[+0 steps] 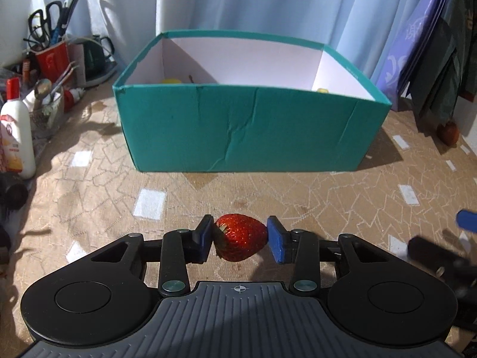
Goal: Organize fruits
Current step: 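Move the left tool to the strawberry and close on it, then grasp a red cherry tomato with the right tool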
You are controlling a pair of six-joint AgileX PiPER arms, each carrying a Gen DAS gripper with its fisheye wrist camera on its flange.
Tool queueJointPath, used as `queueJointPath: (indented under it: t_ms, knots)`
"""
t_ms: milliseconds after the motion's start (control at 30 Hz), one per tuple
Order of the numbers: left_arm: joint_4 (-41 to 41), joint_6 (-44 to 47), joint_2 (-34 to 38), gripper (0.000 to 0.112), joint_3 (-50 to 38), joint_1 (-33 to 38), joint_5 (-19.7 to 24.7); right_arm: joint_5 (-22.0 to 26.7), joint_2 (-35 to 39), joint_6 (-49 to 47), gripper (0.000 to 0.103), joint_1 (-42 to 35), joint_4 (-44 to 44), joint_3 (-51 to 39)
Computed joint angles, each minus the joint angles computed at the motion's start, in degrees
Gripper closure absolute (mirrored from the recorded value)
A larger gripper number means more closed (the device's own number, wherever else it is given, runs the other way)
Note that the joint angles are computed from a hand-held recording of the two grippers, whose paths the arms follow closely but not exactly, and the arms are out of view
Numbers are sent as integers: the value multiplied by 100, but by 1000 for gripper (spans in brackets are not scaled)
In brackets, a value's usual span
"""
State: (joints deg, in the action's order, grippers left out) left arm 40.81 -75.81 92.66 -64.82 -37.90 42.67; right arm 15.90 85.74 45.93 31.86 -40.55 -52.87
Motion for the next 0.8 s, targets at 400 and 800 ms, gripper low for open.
queueJointPath:
  t_ms: [400, 800]
  knots:
    - [158, -155, -412, 69, -36, -209, 466, 95, 552, -2767, 48, 142, 2793, -47]
    - [162, -246, -558, 69, 21, -238, 604, 48, 824, -3184, 71, 131, 3138, -168]
